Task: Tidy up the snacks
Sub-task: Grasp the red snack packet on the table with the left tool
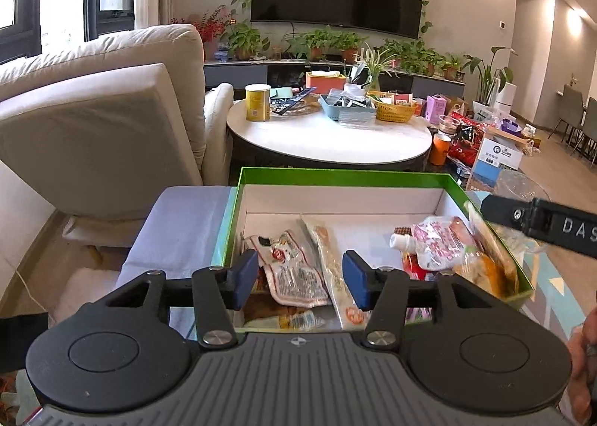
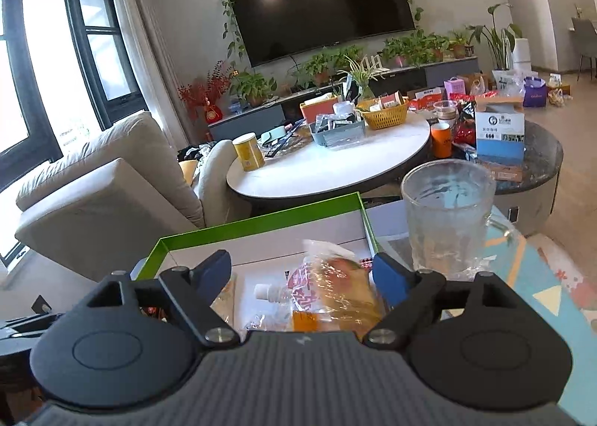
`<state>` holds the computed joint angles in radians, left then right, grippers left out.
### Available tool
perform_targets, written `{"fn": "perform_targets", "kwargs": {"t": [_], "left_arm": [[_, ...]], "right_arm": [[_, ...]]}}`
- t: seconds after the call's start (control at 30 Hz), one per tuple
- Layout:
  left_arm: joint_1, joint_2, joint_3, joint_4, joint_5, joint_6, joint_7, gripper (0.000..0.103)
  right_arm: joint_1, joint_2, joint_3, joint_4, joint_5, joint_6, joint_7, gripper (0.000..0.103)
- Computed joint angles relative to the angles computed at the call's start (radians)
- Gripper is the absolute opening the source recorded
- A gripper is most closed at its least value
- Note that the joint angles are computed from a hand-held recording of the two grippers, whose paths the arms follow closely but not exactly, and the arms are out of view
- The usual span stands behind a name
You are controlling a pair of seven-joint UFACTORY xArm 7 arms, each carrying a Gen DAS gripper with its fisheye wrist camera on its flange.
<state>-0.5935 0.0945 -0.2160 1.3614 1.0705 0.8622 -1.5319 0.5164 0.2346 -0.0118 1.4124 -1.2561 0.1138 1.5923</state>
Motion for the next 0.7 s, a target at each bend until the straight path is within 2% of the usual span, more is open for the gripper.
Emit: {"fn": "perform_targets", "kwargs": {"t": [0.2,0.37,0.57,0.7], "left_arm": [[-0.002,-0.061,-0.031,-0.076,-0.043,-0.003,-0.007,0.048],[-0.002,-0.051,-0.052,-0.091,-0.093,0.0,0.018,0.048],[-0.021,0.007,-0.04,-0.061,-0.139,-0.001,0.06,0.048],[-0.035,0.047,-0.018,-0.034,-0.171,0.008,0.074,0.048]], "right_arm": [[-0.02,-0.086,0.021,-0.071,-0.172,-0.002,0.127,0.087],[-0.076,-0.16,0.073,-0.149,-0.252,-0.007,0.162,0.087],[-0.152,-0.22,0.132,-0.245,-0.234,-0.02,0.113,0.087],[-0.184,-0.238,0.152,-0.31,-0.127,-0.04,-0.003,0.087]]}}
